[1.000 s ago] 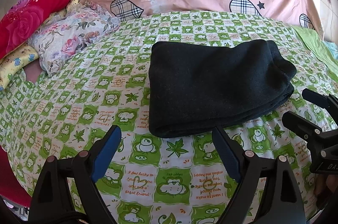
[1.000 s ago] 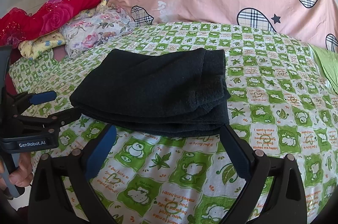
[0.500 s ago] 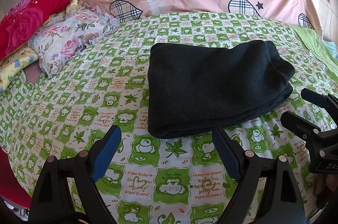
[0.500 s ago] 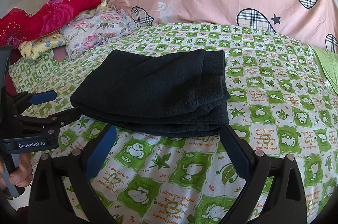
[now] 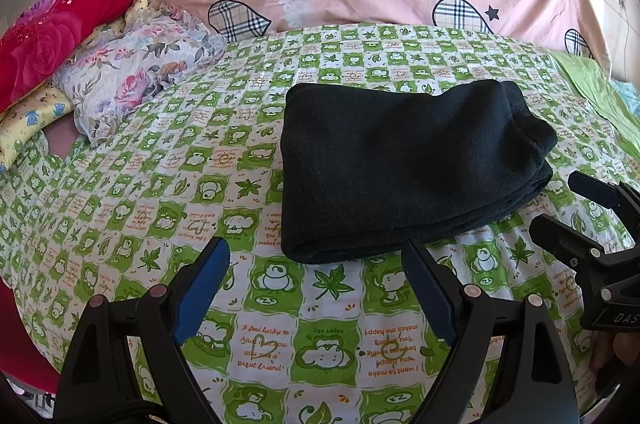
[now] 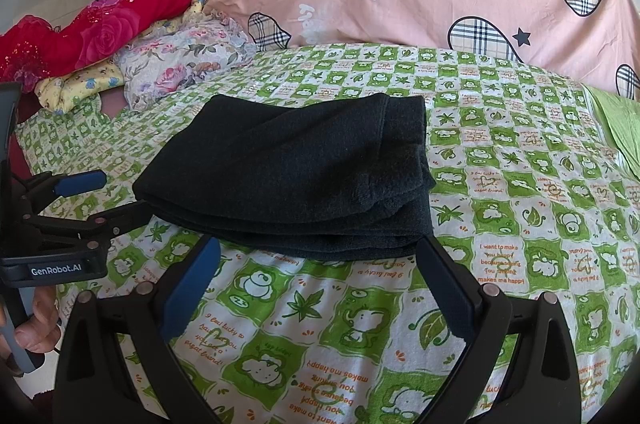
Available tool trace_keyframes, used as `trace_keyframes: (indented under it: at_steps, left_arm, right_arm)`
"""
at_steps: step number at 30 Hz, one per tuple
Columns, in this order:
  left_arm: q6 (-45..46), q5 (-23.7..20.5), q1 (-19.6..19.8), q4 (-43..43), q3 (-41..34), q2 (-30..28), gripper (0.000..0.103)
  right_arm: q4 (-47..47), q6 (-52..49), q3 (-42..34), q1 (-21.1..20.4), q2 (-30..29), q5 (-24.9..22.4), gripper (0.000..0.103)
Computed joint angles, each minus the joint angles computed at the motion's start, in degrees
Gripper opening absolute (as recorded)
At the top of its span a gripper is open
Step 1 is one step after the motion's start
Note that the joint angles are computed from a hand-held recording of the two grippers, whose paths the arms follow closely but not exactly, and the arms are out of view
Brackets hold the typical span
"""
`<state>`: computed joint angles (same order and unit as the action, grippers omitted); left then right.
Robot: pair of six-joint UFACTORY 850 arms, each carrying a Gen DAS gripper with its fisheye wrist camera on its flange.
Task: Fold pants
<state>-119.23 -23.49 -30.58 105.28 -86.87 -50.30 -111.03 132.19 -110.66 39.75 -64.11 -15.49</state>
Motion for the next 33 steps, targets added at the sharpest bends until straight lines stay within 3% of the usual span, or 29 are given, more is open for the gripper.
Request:
trace_keyframes:
  at_steps: [8,13,18,28,33]
  left_arm:
    - [0.1,0.2,0.1,0.0,0.0,0.0,0.088]
    - [0.4,1.0,0.7,-1.1,-0.5,0.1,0.088]
    - [-0.4,3.0,1.6,-2.7,-0.7,0.4,0.088]
    - [3.8,1.2,1.6,-6.7,-1.8,0.7,0.087]
    - [4.3,1.1,1.6,-7.4,-1.7,0.8,0.087]
  right_arm:
    - [2.3,-2.1,-0.2,-0.1,0.1,0.3,0.098]
    - [-5.1,4.7,0.5,-0.2,1.3,0.9,0.098]
    - [0.2,-1.5,-1.2,-0.1,1.3,1.4,0.098]
    - [5.9,-7.8,-3.6,-0.3,0.7,2.1,0.098]
    - [13.1,-13.8,-4.6,-0.7,0.1,2.9,0.098]
